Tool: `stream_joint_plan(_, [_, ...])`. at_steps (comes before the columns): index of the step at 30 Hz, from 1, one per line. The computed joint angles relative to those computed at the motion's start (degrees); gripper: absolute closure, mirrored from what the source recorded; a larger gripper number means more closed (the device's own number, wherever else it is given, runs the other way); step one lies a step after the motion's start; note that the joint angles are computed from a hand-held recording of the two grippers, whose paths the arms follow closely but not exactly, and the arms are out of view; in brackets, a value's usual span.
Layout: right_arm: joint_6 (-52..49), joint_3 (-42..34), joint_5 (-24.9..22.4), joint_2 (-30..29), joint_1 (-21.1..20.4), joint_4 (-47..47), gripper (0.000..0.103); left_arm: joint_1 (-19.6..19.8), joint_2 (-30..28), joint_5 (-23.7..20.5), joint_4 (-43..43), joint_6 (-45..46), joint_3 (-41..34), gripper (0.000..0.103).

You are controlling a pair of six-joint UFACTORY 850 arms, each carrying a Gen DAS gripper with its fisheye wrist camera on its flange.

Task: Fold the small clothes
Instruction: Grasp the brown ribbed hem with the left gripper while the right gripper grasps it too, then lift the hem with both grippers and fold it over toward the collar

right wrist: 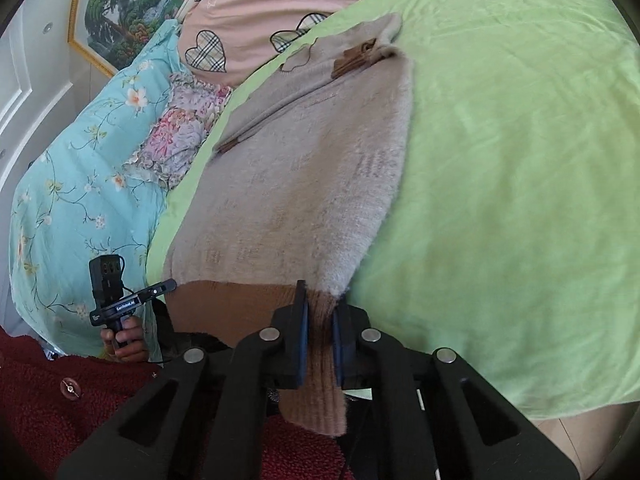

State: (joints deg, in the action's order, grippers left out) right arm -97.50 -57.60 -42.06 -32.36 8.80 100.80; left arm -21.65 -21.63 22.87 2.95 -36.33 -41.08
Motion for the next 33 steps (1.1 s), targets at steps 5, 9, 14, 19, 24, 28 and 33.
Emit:
stream_joint_plan(5, [-2.2,-0.3,-4.9,0.3,-0.2,3.0,0.093,0.0,4.1,3.6,-1.2,-0.2,2.4,0.097])
stream_joint_plan(9, [-4.6,-0.9,-10.5,0.9,-0.9,7.6,0.093,0.8,8.0,6.9,-5.3,3.5,3.7,0.097])
stream_joint_plan(14, [-6.8,-5.0,-12.8,0.3,-0.9,13.1,0.093,3.0,9.9,11.3,-9.2,8.6,2.0,0.097])
stream_joint_plan(19, [-6.0,-16.0,-11.4,-4.8,0.5,14.7,0.093,5.7,6.0,10.8,-14.6,16.3,-6.5,0.098])
stream_joint_plan(24, [-0.2,-30.3,-6.8,-12.4,1.9,13.5,0.093,9.8,0.3,7.2,-15.1,17.6,-16.3,0.098])
stream_joint_plan(28, [8.2,-44.8,-1.0,-20.1,2.7,7.0,0.093,13.0,-6.2,2.5,-15.0,18.6,-26.1,0.098])
stream_joint_plan(33, [24.8,-65.6,4.3,-32.3,3.3,-6.6,0.093,15.2,-14.7,-4.3,-17.3,20.8,-37.5,0.098])
